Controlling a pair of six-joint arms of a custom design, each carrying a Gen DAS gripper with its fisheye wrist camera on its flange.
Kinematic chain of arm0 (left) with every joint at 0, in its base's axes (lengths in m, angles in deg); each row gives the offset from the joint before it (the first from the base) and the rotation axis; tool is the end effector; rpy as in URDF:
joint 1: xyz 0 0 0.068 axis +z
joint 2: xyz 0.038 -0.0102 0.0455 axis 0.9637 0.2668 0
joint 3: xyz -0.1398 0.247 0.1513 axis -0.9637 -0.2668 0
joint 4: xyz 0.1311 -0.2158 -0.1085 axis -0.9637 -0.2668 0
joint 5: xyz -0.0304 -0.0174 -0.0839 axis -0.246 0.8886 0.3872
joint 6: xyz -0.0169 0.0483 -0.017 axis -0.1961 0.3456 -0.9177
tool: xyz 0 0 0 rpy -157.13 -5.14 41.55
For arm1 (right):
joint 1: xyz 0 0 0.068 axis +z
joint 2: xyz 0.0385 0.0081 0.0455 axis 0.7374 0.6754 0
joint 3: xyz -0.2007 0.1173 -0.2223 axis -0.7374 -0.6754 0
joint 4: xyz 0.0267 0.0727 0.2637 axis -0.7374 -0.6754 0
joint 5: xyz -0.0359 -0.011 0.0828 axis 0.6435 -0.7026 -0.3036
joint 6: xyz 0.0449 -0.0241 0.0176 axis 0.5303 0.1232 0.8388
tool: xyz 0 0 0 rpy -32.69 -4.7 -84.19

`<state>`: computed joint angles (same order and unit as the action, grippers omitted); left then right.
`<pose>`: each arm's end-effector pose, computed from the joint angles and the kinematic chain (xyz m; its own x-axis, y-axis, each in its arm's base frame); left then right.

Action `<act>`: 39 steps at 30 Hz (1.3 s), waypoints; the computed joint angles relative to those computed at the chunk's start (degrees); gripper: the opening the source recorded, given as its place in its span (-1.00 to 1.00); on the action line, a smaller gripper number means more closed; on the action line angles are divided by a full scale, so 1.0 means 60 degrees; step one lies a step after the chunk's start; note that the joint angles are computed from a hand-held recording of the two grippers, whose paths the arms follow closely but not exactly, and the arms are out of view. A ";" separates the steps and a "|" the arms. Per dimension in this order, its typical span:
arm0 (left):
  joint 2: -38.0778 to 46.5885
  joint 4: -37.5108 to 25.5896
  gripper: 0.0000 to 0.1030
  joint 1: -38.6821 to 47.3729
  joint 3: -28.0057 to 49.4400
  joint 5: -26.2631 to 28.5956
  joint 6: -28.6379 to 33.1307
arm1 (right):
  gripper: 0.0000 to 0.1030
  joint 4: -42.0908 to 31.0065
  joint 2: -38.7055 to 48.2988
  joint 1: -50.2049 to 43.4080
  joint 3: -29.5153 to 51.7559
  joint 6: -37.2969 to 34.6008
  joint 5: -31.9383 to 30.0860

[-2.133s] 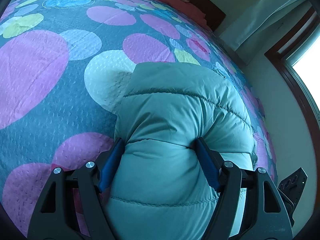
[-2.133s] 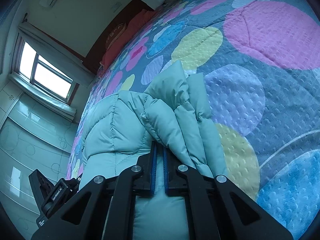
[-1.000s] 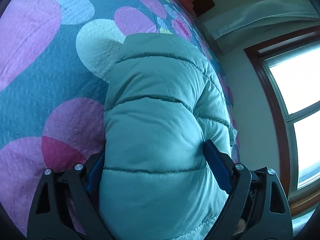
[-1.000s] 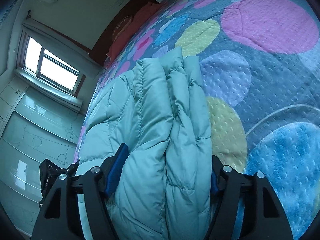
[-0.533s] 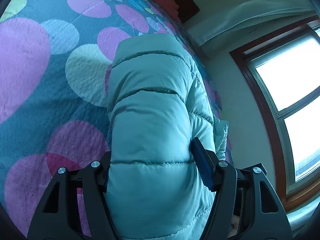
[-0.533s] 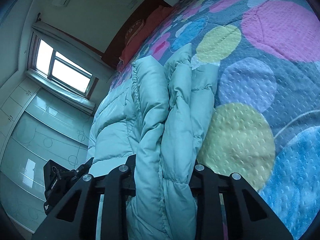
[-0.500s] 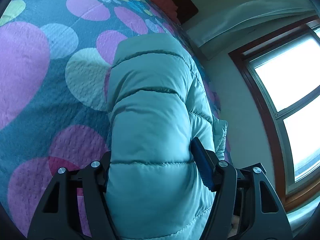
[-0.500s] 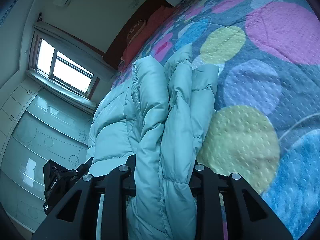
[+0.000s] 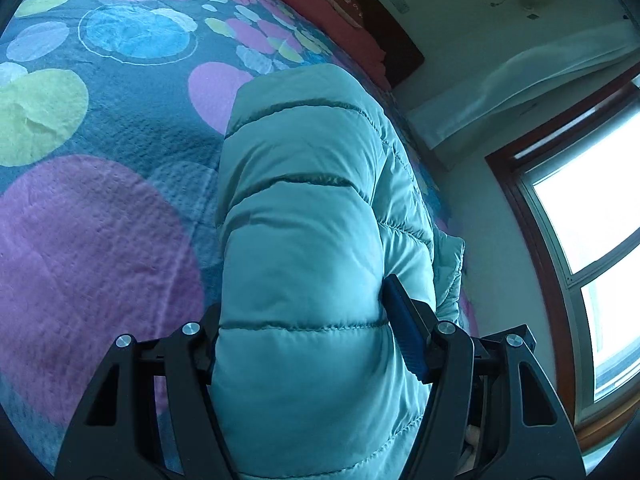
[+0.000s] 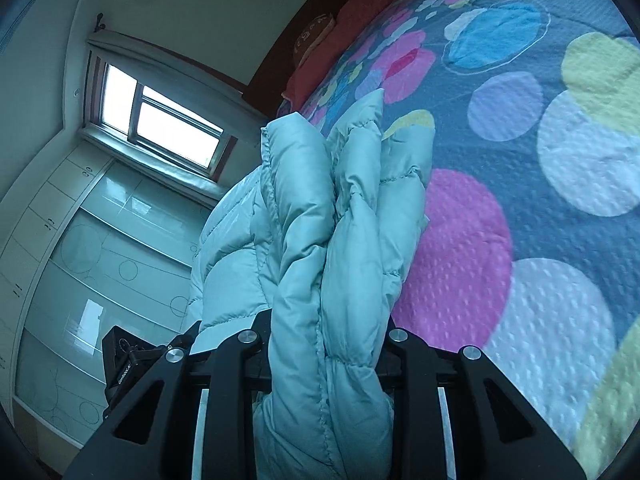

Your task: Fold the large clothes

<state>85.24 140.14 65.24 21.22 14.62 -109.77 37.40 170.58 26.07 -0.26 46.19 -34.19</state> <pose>0.2378 -0.0514 0.0703 -0.7152 -0.5645 -0.4120 -0.1261 0.6841 -0.7184 0.3127 -0.0889 0.0353 -0.8279 0.3567 -0.4328 -0.1778 0.5648 0.8058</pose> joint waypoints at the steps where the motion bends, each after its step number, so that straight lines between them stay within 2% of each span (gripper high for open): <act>1: 0.0256 0.0065 0.25 0.0222 0.0055 0.0136 0.0095 | -0.47 0.0080 0.0149 0.0167 0.0084 0.0091 0.0084; 3: 0.0844 0.0187 0.26 0.0616 0.0195 0.0367 0.0228 | -0.47 0.0287 0.0467 0.0492 0.0196 0.0273 0.0304; 7: 0.2265 0.1636 0.27 0.1173 0.0113 0.1037 0.0399 | -0.47 0.0772 0.0981 0.0617 0.0297 0.0747 0.0222; 9: 0.2220 0.1525 0.31 0.1191 0.0145 0.1089 0.0531 | -0.43 0.0436 0.0949 0.0558 0.0366 0.0510 0.0215; 12: 0.1770 0.0643 0.42 0.1439 0.0306 0.1494 0.0803 | -0.22 -0.0881 0.0764 0.0450 0.0792 -0.0133 0.0435; 14: 0.1413 -0.0045 0.57 0.1691 0.0482 0.1706 0.1000 | 0.01 -0.1616 0.0538 0.0372 0.0982 -0.0558 0.0610; 15: 0.1279 -0.0237 0.62 0.1833 0.0532 0.1760 0.1082 | 0.19 -0.1783 0.0448 0.0277 0.1037 -0.0659 0.0680; 16: 0.1200 -0.0427 0.64 0.2005 0.0618 0.1829 0.1176 | 0.28 -0.1828 0.0387 0.0168 0.1110 -0.0638 0.0718; 18: 0.1103 -0.0909 0.65 0.2236 0.0891 0.1929 0.1182 | 0.31 -0.2030 0.0387 0.0022 0.1471 -0.0480 0.0745; 20: 0.1162 -0.1457 0.65 0.2418 0.1329 0.2202 0.1065 | 0.32 -0.2748 0.0621 -0.0006 0.2158 -0.0366 0.0551; 22: 0.1201 -0.2096 0.65 0.2507 0.1770 0.2325 0.1126 | 0.32 -0.3373 0.0887 0.0082 0.2830 -0.0202 0.0450; 27: 0.1117 -0.3637 0.60 0.2323 0.2642 0.1950 0.1549 | 0.32 -0.3571 0.1363 0.0280 0.3636 0.0482 0.0354; 29: 0.1198 -0.3908 0.46 0.2285 0.2841 0.1820 0.1603 | -0.02 -0.3299 0.1435 0.0353 0.3635 0.0763 0.0430; 30: 0.1225 -0.3924 0.34 0.2257 0.2855 0.1751 0.1612 | -0.35 -0.3360 0.1488 0.0391 0.3684 0.0767 0.0516; 32: 0.1286 -0.4009 0.27 0.2185 0.2937 0.1604 0.1702 | -0.56 -0.3475 0.1692 0.0443 0.3811 0.0815 0.0529; 37: 0.1292 -0.4057 0.26 0.2158 0.2932 0.1575 0.1949 | -0.58 -0.3091 0.1605 0.0550 0.3574 0.0974 0.0670; 39: 0.1170 -0.3981 0.29 0.2257 0.2730 0.1704 0.2063 | -0.46 -0.3409 0.1482 0.0426 0.3484 0.0624 0.0619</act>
